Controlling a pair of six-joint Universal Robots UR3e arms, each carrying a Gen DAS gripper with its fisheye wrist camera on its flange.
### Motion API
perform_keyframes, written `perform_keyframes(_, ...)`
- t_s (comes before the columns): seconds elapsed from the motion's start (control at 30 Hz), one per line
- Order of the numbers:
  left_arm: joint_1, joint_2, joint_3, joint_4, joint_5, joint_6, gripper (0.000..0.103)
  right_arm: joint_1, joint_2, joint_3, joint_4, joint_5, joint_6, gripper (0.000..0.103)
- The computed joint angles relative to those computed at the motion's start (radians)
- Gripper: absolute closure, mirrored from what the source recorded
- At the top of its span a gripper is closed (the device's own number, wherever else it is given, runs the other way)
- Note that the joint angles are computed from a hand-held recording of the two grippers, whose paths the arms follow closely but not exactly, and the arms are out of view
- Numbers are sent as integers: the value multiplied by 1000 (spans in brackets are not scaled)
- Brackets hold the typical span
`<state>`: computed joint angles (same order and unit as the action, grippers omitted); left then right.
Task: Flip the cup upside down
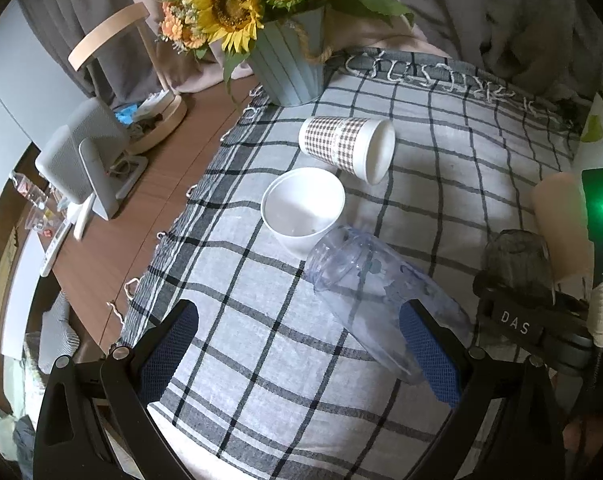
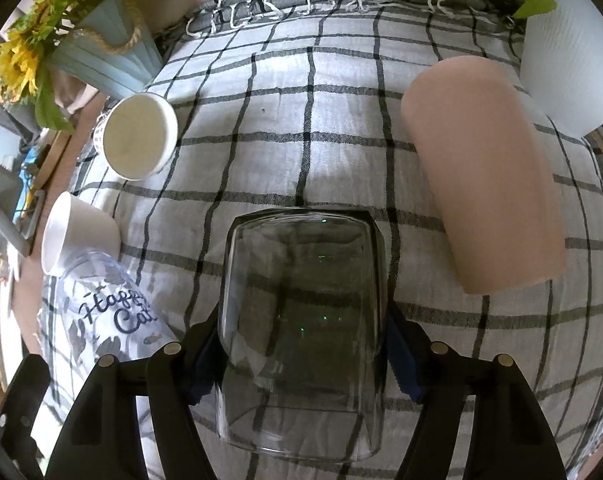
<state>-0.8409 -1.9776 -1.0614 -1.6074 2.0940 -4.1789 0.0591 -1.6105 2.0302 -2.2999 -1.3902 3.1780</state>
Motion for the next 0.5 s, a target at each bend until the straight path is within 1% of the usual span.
perform_keyframes(0.23, -12, 72, -87, 86, -15, 67, 0, -1, -150, 61, 27, -17, 41, 33)
perform_keyframes(0.5, -21, 162, -252, 236, -88, 218, 0, 30, -363, 133, 155, -99, 171, 33)
